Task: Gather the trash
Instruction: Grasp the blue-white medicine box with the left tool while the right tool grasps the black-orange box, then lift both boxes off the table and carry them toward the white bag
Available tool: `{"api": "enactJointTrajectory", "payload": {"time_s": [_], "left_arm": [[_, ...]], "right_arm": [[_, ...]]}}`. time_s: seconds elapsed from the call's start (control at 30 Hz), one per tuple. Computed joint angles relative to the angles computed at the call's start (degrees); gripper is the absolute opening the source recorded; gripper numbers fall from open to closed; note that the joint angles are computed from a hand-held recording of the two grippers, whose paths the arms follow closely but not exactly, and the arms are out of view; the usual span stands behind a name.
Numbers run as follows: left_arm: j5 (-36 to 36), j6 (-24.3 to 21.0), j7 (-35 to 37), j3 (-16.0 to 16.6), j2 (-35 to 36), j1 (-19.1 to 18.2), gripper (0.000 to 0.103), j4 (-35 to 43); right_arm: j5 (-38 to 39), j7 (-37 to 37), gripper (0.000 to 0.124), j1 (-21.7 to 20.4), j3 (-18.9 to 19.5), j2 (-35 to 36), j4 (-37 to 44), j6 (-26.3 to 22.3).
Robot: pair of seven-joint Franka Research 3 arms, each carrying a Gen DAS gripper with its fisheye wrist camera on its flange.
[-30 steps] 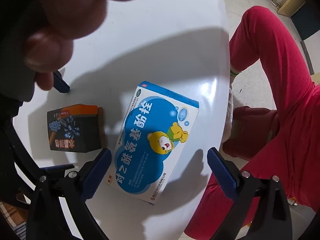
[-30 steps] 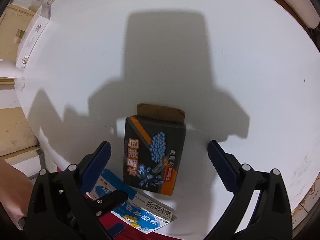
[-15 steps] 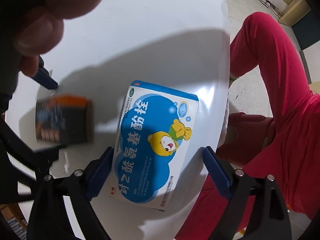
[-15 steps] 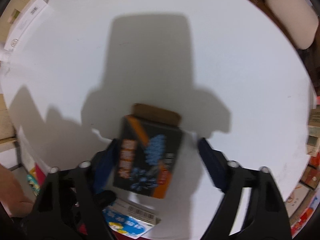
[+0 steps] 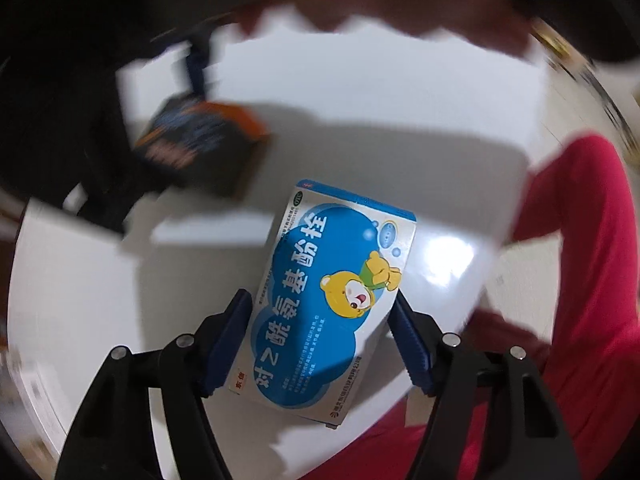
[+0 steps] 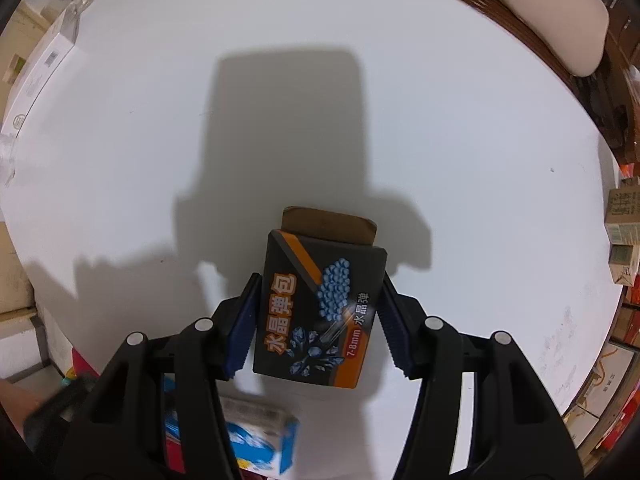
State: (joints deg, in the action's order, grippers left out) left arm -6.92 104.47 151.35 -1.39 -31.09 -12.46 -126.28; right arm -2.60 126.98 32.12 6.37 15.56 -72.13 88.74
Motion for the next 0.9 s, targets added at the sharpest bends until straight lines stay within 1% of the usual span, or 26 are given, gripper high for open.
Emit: {"api": "enactJointTrajectory", "payload": {"time_s": [0.1, 0.17, 0.27, 0.3, 0.33, 0.47, 0.57, 0.63, 0.67, 0.73, 0.77, 0.8, 0.9], "left_arm": [[-0.06, 3.43, -3.56, -0.47, -1.77, 0.82, 0.065, -1.90], [0.26, 3.89, -6.18, -0.61, -1.87, 1.16, 0.065, -2.02], [0.09, 6.00, -9.61, -0.38, -1.74, 1.53, 0.065, -2.14], [-0.34, 5.18, -10.58, -0.03, -1.13, 1.52, 0.065, -1.38], [-0.82, 5.37, -11.41, 0.29, -0.97, 1.61, 0.065, -1.10], [-1.80, 10.16, -14.35, 0.74, -1.18, 2.12, 0.065, -0.80], [-3.20, 10.84, -16.10, 1.54, -1.45, 1.91, 0.065, 0.13], [-3.80, 11.39, -16.77, 1.99, -2.37, 1.90, 0.065, 0.15], [-4.17, 12.15, -16.96, 2.19, -3.43, 1.78, 0.065, -0.15], [-4.57, 12.77, -17.42, 2.42, -5.01, 1.33, 0.065, -0.82], [-5.04, 12.49, -17.81, 2.61, -6.48, 0.99, 0.065, -1.38], [-5.30, 12.18, -18.27, 2.73, -7.94, 0.69, 0.065, -1.97], [-5.69, 11.70, -20.18, 3.28, -10.59, 0.12, 0.065, -2.32]], "right_arm": [[0.23, 1.37, 0.055, -0.22, -0.13, -1.99, -2.58, 1.73], [-0.62, 3.55, 0.055, 0.14, 0.14, -3.52, -3.75, 2.26], [-2.30, 5.50, 0.055, 0.27, 0.57, -5.37, -5.09, 2.83], [-2.63, 6.32, 0.055, 0.47, 0.92, -5.81, -5.07, 2.82], [-2.75, 6.50, 0.055, 0.32, 1.03, -6.40, -5.45, 3.21], [-6.86, 7.45, 0.055, 0.53, 1.61, -8.34, -5.29, 2.42], [-8.32, 8.83, 0.055, 0.52, 2.28, -11.00, -6.46, 4.05], [-9.02, 9.53, 0.055, 0.44, 3.10, -13.64, -9.27, 5.85], [-10.10, 9.61, 0.055, 0.57, 3.74, -14.64, -9.68, 5.87], [-11.23, 9.93, 0.055, 0.50, 4.92, -18.51, -13.20, 6.77], [-11.68, 10.11, 0.055, 0.32, 5.58, -19.62, -14.07, 7.26], [-12.26, 12.34, 0.055, 0.94, 7.18, -20.90, -15.56, 8.41], [-11.55, 13.94, 0.055, 0.62, 9.24, -27.29, -22.29, 11.64]]}}
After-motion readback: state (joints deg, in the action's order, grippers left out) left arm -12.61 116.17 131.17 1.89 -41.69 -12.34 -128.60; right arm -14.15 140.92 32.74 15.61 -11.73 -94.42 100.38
